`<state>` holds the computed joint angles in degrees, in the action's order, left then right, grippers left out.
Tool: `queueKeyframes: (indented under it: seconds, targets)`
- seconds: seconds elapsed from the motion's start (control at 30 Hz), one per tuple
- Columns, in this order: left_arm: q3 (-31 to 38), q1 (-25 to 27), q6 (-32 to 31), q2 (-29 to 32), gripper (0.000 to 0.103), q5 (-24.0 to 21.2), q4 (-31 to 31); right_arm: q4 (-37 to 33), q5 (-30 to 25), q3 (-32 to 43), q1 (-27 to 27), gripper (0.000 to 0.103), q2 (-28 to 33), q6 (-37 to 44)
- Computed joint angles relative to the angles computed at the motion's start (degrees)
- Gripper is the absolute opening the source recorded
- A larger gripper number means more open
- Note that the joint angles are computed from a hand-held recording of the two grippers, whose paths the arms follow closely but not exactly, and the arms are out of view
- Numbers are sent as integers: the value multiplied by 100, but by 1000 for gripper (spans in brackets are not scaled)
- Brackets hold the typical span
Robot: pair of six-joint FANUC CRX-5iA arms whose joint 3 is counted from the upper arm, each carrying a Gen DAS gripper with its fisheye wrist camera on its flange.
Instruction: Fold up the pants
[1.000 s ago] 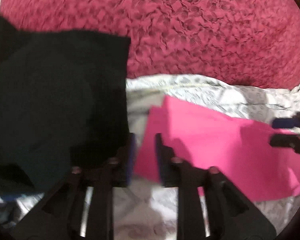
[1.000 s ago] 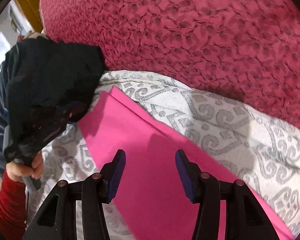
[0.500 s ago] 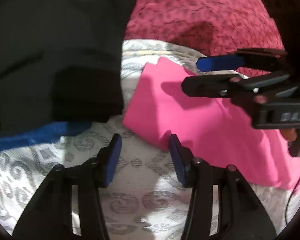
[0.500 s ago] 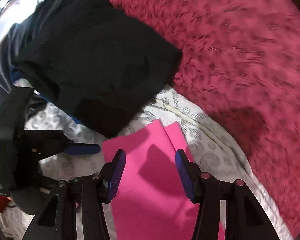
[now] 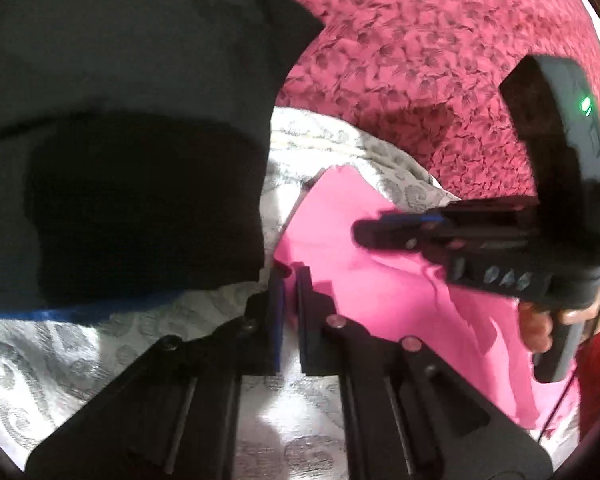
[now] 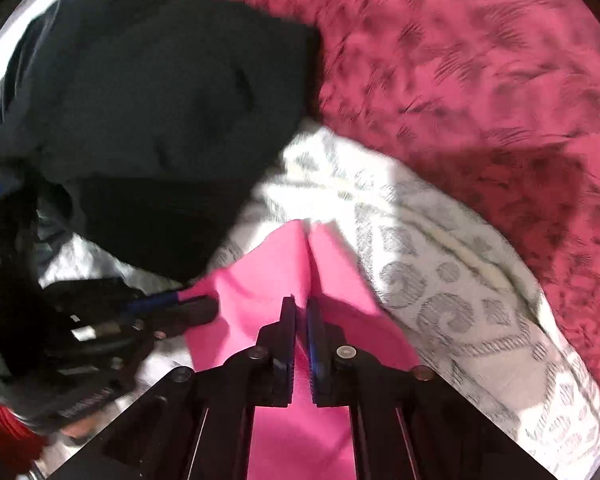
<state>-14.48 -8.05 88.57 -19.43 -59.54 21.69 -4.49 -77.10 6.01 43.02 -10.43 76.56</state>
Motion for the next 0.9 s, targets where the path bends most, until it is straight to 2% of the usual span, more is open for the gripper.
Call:
queueKeyframes:
  seconds: [0.13, 0.23, 0.33, 0.4, 0.43, 0.5, 0.53, 0.57, 0.6, 0.63, 0.67, 0.8, 0.87, 0.9]
  targets:
    - [94, -180, 66, -307, 7, 314, -338, 177, 179, -10, 98, 4, -315, -18]
    - [192, -281, 87, -280, 7, 547, -419, 434, 252, 21, 158, 4, -354, -142]
    - [396, -379, 385, -26, 8, 328, -832, 571, 107, 189, 114, 6, 2, -177]
    - [519, -408, 539, 151, 8, 29, -1163, 807, -126, 169, 182, 15, 260, -217]
    - [457, -296, 434, 194, 8, -61, -1017, 1034, -217, 111, 284, 19, 362, -284]
    - [300, -87, 212, 179, 8, -100, -606, 1257, -103, -58, 415, 22, 322, -387]
    - [261, -34, 140, 158, 10, -105, -497, 1277, -64, -88, 438, 30, 262, -438]
    - [240, -12, 84, 143, 15, -116, -435, 1354, -76, -117, 476, 36, 203, -524]
    - [227, -4, 50, 129, 23, -142, -398, 1569, -131, -189, 556, 50, 97, -676]
    - [236, -23, 51, 120, 25, -198, -399, 1713, -177, -257, 586, 56, -24, -738]
    - [284, -75, 107, 83, 31, -279, -489, 1892, -255, -358, 654, 56, -171, -861]
    - [597, -538, 365, 26, 39, -293, -1366, 2330, -1023, -984, 931, 56, -1237, -1384]
    - [675, -696, 390, 20, 42, -208, -1512, 2824, -1583, -1555, 1403, 56, -2123, -1850]
    - [681, -752, 345, -8, 42, -178, -1498, 3229, -2157, -1827, 1902, 56, -2623, -2377]
